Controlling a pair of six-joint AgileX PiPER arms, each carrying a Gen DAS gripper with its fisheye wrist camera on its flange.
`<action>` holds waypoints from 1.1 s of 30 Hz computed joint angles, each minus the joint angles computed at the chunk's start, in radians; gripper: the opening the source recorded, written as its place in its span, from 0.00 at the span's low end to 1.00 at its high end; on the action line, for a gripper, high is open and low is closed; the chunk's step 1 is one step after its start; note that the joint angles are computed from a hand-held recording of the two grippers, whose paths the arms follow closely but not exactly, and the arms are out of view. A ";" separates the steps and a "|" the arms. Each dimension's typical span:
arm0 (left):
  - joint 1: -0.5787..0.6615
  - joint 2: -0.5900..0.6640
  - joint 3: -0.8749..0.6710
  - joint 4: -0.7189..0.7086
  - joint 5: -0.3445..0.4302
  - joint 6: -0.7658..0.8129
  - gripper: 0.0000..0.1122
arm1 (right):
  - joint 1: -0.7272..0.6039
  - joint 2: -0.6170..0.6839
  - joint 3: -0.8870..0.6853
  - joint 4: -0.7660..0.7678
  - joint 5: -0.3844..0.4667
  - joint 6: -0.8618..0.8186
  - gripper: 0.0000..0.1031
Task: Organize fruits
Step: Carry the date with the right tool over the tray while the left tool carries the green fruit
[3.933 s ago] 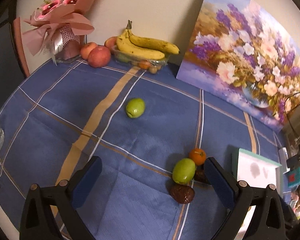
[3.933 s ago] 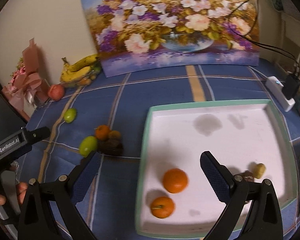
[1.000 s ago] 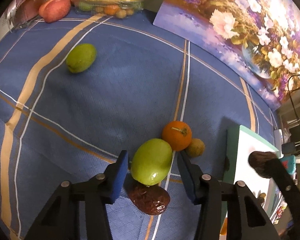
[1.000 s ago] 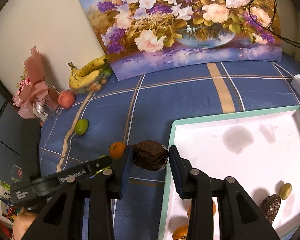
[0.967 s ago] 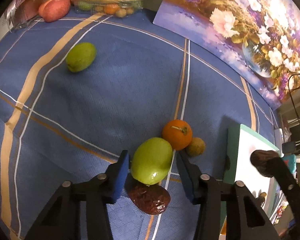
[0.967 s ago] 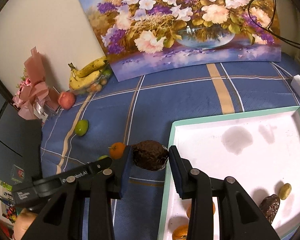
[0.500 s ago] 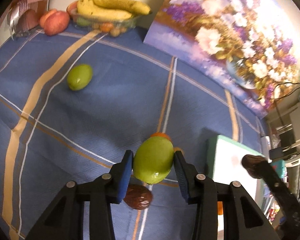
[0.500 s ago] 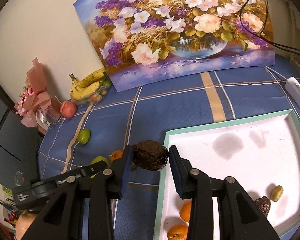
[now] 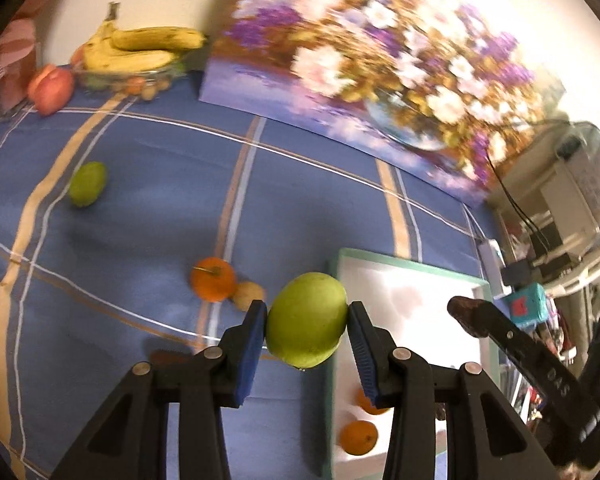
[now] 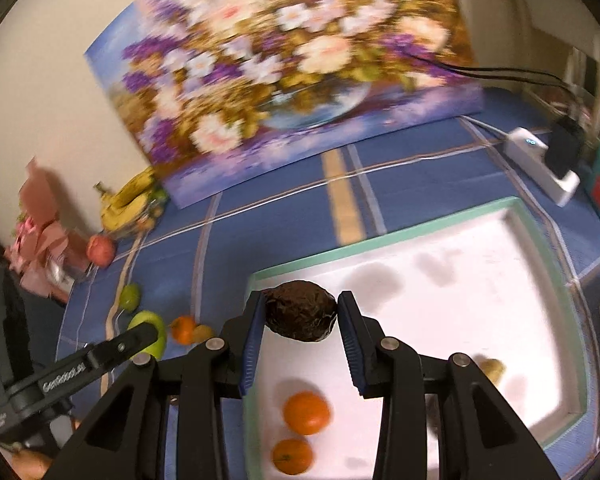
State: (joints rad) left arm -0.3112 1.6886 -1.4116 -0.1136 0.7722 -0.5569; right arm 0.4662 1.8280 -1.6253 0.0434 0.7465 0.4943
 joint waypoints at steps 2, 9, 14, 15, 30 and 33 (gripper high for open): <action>-0.025 0.018 -0.023 0.005 0.005 -0.005 0.39 | -0.026 -0.021 0.030 -0.003 -0.006 0.015 0.37; -0.110 0.087 -0.112 0.042 0.037 -0.021 0.39 | -0.109 -0.093 0.113 -0.021 -0.015 0.042 0.37; -0.150 0.132 -0.164 0.059 0.052 -0.021 0.39 | -0.144 -0.119 0.133 -0.025 -0.008 0.034 0.37; -0.154 0.137 -0.168 0.060 0.053 -0.020 0.39 | -0.147 -0.119 0.130 -0.027 -0.006 0.035 0.37; -0.192 0.224 -0.210 0.099 0.064 -0.024 0.39 | -0.162 -0.072 0.122 -0.030 0.042 0.020 0.37; -0.193 0.237 -0.209 0.100 0.068 -0.024 0.39 | -0.166 -0.042 0.127 -0.012 0.050 0.009 0.37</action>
